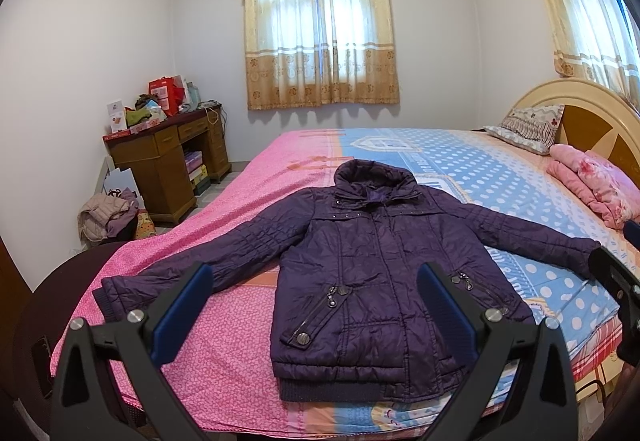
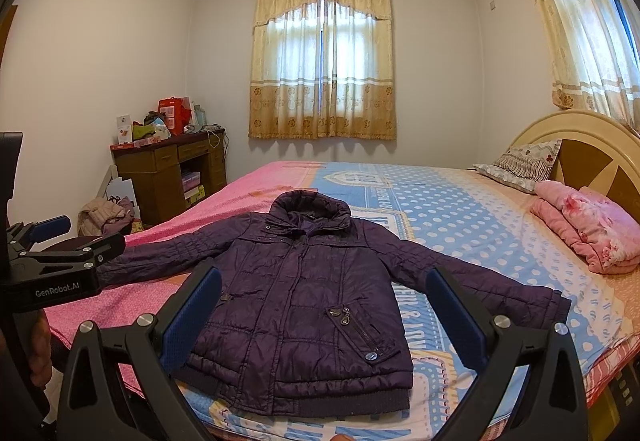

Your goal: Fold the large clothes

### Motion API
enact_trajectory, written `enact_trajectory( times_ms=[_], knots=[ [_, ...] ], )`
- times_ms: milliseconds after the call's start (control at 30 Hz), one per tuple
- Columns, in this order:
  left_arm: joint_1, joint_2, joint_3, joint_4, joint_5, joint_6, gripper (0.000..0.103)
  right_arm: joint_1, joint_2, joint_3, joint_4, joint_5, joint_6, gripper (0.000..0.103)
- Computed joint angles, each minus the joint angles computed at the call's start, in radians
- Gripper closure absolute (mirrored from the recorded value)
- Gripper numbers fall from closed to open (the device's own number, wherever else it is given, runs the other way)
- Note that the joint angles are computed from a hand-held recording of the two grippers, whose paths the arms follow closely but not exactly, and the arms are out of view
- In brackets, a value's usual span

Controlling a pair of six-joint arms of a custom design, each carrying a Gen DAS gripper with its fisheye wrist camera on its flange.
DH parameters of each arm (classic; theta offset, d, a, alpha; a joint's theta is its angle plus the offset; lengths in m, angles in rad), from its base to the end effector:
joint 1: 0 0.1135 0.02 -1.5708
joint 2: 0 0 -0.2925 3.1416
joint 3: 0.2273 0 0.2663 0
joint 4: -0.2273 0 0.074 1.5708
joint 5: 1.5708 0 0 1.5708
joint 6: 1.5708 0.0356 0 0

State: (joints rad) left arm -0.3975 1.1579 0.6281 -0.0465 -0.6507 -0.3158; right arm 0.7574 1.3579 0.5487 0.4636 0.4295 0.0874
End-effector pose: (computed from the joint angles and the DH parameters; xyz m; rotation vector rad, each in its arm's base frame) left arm 0.2321 -0.0740 0.2463 -0.2835 2.0085 0.2526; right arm 0.2142 0.1821 0.2170 -0.3432 1.8558 0.1663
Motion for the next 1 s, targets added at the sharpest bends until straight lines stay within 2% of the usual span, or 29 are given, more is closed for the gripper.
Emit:
enact_trajectory(
  times_ms=[1000],
  knots=[
    [0.004, -0.001, -0.002, 0.003, 0.006, 0.001, 0.0, 0.009, 0.028, -0.002, 0.018, 0.002, 0.009, 0.001]
  ],
)
